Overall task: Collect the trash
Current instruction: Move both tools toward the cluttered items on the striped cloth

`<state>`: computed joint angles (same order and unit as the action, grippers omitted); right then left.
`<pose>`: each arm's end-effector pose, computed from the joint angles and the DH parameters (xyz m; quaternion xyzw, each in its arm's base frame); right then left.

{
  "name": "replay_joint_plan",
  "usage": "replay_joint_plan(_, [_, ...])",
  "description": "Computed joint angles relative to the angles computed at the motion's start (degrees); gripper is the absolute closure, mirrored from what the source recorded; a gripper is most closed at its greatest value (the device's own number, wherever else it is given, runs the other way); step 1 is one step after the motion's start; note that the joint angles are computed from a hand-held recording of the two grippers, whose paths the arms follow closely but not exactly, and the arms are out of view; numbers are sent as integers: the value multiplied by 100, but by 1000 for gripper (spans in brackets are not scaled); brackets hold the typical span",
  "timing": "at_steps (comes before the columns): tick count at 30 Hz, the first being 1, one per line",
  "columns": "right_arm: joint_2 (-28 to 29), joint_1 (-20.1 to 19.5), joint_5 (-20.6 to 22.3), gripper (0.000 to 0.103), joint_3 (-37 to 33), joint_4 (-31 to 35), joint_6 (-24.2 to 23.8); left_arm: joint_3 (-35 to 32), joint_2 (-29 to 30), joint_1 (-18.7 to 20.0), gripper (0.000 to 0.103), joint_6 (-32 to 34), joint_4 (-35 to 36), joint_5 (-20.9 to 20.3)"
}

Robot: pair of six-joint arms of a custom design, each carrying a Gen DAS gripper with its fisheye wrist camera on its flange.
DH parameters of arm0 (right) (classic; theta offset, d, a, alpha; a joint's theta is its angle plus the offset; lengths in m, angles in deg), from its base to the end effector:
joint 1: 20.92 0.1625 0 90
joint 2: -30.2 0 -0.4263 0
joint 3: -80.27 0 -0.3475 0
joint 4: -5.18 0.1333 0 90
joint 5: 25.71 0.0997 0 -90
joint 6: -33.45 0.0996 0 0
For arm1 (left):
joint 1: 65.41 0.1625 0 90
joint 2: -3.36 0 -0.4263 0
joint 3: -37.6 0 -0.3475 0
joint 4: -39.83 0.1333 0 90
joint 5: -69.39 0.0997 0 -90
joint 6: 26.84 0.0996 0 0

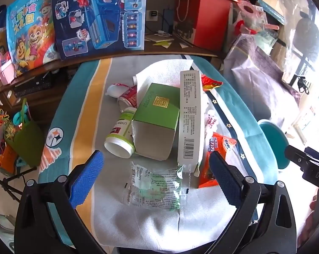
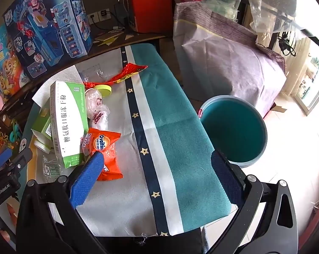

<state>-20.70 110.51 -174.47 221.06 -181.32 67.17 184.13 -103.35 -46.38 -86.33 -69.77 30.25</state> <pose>0.2839 -0.2489 0.1060 0.0303 -0.8699 0.3385 0.3575 -0.1357 -0.2695 0.2548 0.1639 0.8771 -0.3174 0.3211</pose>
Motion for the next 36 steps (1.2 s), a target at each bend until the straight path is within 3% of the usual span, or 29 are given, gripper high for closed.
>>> replay_joint_plan(11, [-31, -30, 12, 6, 24, -29, 21, 28, 76, -64, 4, 209, -192, -87])
replay_joint_plan(22, [12, -47, 52, 6, 17, -85, -68, -46, 94, 321, 4, 420, -453, -310])
replay_joint_plan(36, [-9, -108, 188, 6, -27, 183, 47, -118, -100, 555, 4, 563, -419, -171])
